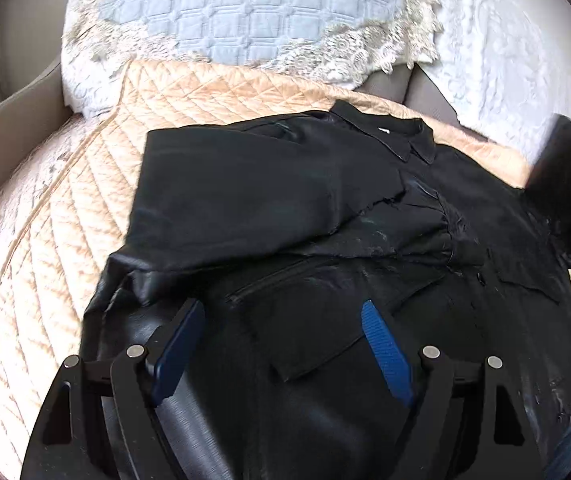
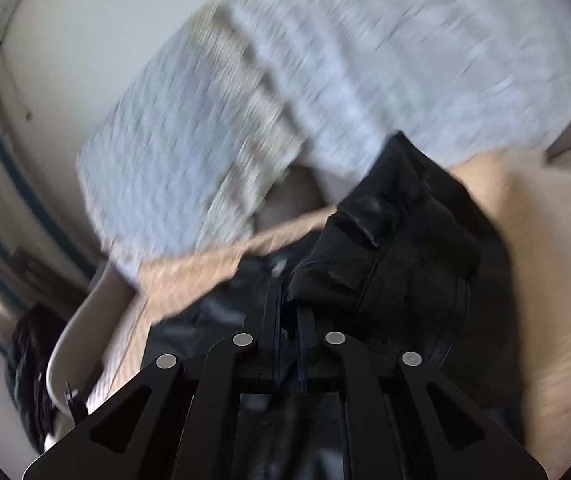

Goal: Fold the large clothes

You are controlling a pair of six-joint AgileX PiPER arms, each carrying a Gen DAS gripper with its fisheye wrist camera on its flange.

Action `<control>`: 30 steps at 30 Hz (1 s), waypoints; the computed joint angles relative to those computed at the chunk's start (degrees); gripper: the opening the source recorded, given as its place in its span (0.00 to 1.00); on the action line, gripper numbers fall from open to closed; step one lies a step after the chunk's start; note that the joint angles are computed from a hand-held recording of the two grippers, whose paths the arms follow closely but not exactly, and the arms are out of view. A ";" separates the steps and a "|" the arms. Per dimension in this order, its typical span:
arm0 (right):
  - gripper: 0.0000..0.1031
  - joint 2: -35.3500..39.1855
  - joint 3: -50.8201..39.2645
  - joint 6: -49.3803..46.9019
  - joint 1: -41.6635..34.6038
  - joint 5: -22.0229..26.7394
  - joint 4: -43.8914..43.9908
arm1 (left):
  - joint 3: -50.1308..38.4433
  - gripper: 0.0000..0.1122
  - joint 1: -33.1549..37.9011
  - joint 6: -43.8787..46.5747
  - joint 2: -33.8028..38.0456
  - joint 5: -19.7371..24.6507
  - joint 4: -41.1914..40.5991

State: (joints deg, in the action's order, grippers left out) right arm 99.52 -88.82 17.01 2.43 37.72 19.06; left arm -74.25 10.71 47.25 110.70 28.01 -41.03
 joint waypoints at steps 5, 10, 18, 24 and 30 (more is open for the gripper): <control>0.47 11.76 1.23 -4.50 9.44 -0.21 8.90 | 0.42 0.73 2.59 2.38 0.52 2.09 -2.71; 0.47 5.69 13.93 -11.11 10.46 -6.37 16.42 | 0.24 0.73 4.38 6.50 0.00 5.11 -6.40; 0.58 3.76 19.80 6.91 0.90 -14.64 8.67 | -3.11 0.73 4.27 9.25 1.69 7.16 -10.23; 0.58 17.09 5.64 11.06 -0.16 -7.14 7.16 | -4.72 0.73 4.82 7.72 4.39 8.31 -10.27; 0.03 20.38 -4.51 17.54 1.35 -2.77 -1.73 | -6.36 0.73 4.74 6.40 5.44 9.44 -9.57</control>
